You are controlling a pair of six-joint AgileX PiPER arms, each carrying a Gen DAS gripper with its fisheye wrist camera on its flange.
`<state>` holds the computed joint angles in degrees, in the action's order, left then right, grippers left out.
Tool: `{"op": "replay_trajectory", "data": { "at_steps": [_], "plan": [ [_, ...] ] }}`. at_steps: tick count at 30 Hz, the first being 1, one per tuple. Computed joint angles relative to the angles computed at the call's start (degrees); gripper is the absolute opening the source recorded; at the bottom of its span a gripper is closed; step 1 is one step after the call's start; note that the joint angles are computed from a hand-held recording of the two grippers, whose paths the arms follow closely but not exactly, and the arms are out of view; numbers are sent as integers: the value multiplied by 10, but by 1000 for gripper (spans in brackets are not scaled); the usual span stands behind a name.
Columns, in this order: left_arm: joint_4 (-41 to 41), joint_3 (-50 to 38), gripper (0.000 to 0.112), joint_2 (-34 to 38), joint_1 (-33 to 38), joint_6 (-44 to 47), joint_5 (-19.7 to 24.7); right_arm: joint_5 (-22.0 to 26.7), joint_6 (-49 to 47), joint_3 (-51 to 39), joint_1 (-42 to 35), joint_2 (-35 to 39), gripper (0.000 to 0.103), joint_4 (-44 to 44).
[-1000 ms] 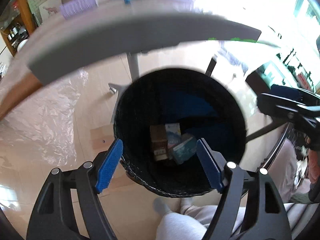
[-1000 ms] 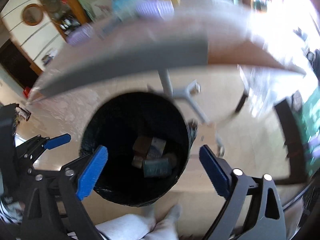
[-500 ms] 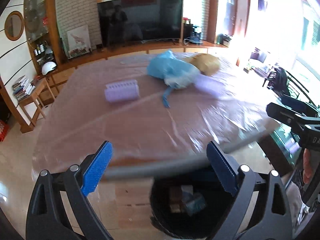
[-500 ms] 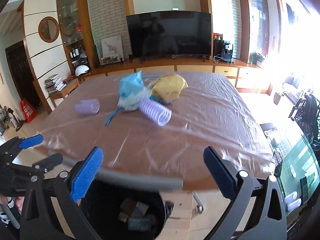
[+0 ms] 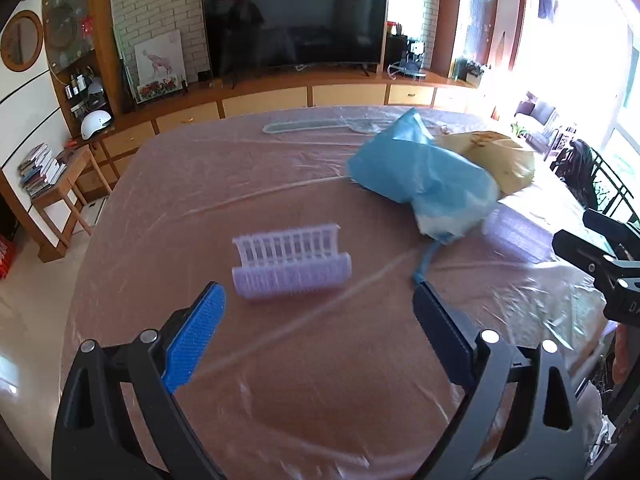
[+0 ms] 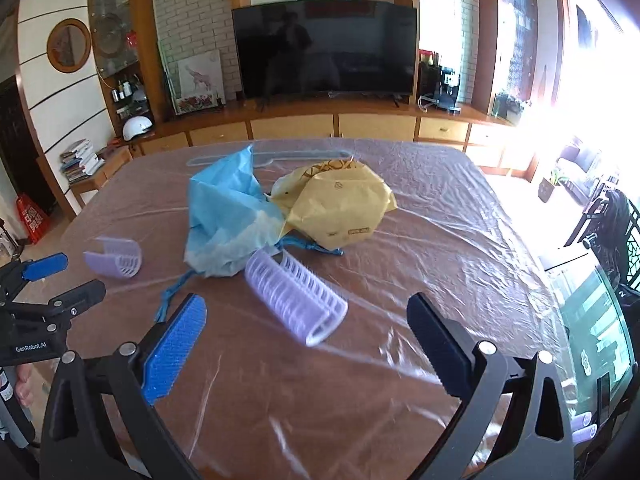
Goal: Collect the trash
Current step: 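Grasp the lavender hair roller with the left tool while the right tool grasps the yellow paper bag, then lift the hair roller and yellow paper bag and carry both over the black bin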
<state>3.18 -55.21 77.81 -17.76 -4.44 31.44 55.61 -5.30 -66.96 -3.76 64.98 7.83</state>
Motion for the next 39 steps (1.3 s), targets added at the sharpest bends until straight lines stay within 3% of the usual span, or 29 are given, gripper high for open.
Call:
{"op": "replay_trajectory", "data": {
  "at_steps": [8,15,19,23,28,32,39],
  "plan": [
    [28,-46,96,74,5,-38,2,-5,-41,-54,-43,98,99,58],
    [-53,-93,96,114,24,21,35,3,-66,-156,-77,203,99,110],
    [-60,-106,96,127,23,35,53,32,-53,-224,-80,266,99,115],
    [-75,-117,95,137,24,43,65,95,-29,-293,-79,334,99,112],
    [-76,-129,80,143,22,56,74,100,-37,-280,-84,340,80,133],
    [-119,-152,80,154,40,78,90,95,-45,-274,-90,338,68,152],
    [-138,-181,80,173,50,62,107,89,-60,-262,-102,331,73,163]
  ]
}}
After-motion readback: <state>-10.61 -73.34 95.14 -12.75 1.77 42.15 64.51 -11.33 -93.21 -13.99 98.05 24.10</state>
